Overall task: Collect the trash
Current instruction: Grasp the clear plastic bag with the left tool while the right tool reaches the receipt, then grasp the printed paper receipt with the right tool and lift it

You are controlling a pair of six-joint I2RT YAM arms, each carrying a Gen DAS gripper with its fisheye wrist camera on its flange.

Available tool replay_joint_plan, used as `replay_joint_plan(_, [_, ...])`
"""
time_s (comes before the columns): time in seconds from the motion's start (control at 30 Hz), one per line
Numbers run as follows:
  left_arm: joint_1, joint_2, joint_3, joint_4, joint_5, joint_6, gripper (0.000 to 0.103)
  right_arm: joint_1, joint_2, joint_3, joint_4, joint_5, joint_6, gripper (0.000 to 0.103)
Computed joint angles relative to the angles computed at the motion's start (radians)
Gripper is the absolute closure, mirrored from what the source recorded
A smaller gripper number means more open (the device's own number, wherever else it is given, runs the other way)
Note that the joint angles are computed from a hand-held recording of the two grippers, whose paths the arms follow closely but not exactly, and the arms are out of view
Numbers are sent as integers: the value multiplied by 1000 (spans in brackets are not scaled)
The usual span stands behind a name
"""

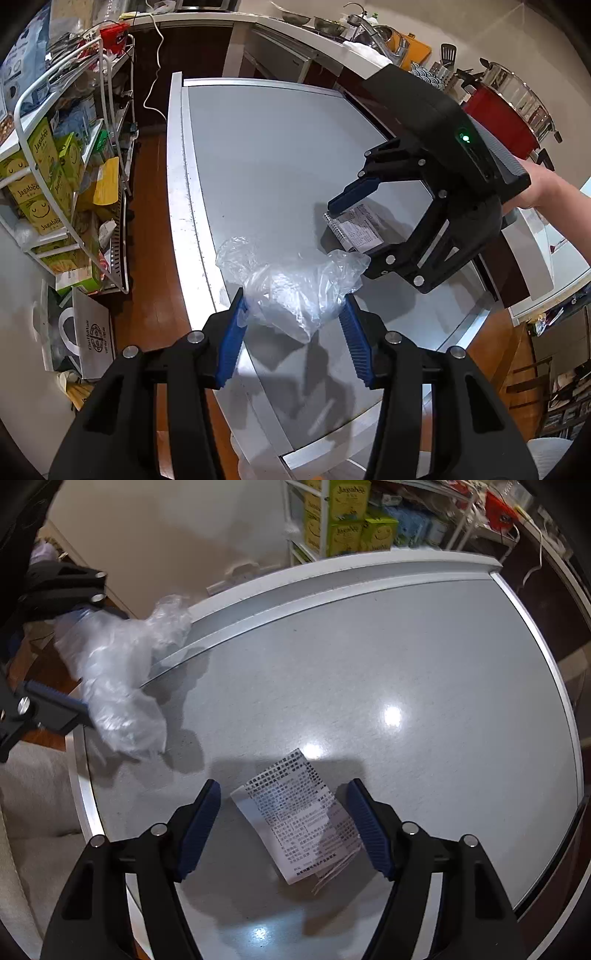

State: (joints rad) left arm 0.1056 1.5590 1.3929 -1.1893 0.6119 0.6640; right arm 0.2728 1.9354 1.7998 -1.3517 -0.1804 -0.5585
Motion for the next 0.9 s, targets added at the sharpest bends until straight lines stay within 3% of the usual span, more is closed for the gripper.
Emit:
replay_joint_plan(0.03, [-1, 2, 2, -2, 0, 1, 53, -6, -2, -1, -2, -2, -5, 37])
replay_joint_plan(0.1, [-5, 3, 2, 0, -3, 1, 53, -22, 7, 20, -9, -5, 4, 61])
replay_joint_plan(0.13, [-6, 3, 3, 0, -3, 0, 53, -36, 26, 50, -35, -31, 19, 66])
replay_joint_plan(0.43, [-3, 12, 13, -11, 4, 12, 53, -15, -98, -86, 20, -18, 89, 77])
replay_joint_plan(0.47, [-2, 11, 12, -10, 5, 11, 53, -14, -106, -93, 19, -24, 94, 75])
replay_joint_plan(0.53, [1, 14, 18, -15, 7, 14, 53, -1, -122, -98, 8, -24, 105, 41])
replay_joint_plan(0.57, [3, 16, 20, -16, 8, 15, 53, 3, -144, -116, 32, -10, 104, 14])
replay_joint_plan(0.67, [8, 19, 23, -19, 9, 14, 53, 1, -152, -102, 40, -14, 41, 10])
replay_joint_plan(0.9, [22, 19, 23, -22, 14, 11, 53, 0, 69, 194, -164, 76, -82, 10])
